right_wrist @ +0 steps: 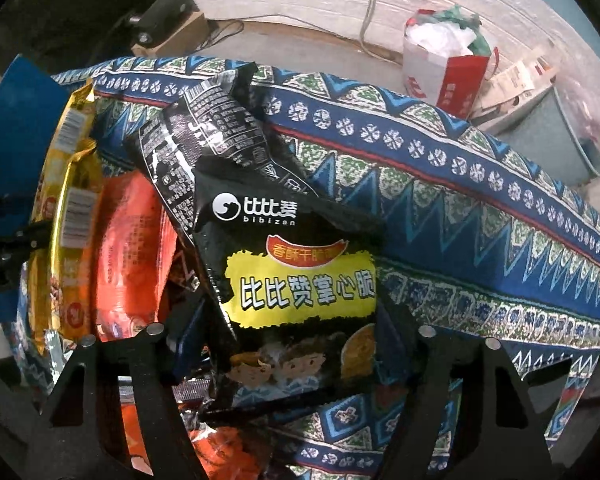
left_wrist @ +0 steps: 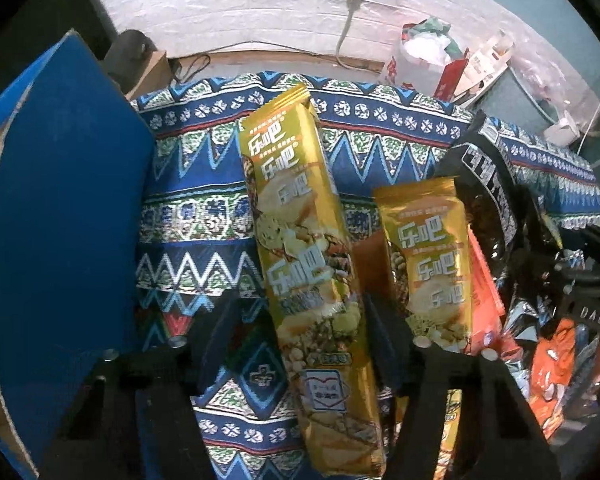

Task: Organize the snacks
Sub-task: 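Grasp the yellow biscuit stick with the left gripper while the right gripper grasps the black chip bag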

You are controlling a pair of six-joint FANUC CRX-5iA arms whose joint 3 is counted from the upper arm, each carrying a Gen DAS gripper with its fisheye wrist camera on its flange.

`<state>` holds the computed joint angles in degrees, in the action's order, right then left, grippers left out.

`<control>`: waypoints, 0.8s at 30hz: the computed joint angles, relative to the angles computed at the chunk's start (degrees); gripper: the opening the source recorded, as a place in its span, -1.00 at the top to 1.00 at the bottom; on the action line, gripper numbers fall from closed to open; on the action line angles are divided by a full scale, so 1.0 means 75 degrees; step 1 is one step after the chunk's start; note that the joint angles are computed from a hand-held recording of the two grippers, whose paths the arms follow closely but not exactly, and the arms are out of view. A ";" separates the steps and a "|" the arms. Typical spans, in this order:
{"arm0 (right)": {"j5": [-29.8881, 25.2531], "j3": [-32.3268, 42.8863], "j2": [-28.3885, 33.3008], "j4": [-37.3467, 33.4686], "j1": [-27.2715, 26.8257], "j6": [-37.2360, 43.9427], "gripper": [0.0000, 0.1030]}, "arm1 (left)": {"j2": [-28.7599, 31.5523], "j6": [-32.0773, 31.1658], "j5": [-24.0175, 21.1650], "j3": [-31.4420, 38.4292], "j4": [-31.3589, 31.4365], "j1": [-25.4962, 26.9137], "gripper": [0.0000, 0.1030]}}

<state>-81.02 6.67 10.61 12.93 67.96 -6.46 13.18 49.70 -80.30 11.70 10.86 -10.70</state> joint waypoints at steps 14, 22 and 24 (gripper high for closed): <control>-0.1071 0.0639 0.0325 0.0684 0.0374 -0.0214 0.19 | -0.0645 -0.0643 0.0231 -0.0509 0.0286 0.0311 0.43; -0.1464 0.1080 0.0531 0.1176 0.0608 -0.0317 0.30 | -0.1065 -0.1080 0.0372 -0.0803 0.0540 0.0522 0.49; -0.1522 0.1216 0.0602 0.1258 0.0659 -0.0301 0.30 | -0.1148 -0.1188 0.0350 -0.0845 0.0647 0.0611 0.49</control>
<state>-92.43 15.79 15.12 22.36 72.90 -8.71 4.57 40.79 -77.68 5.36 15.71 -6.12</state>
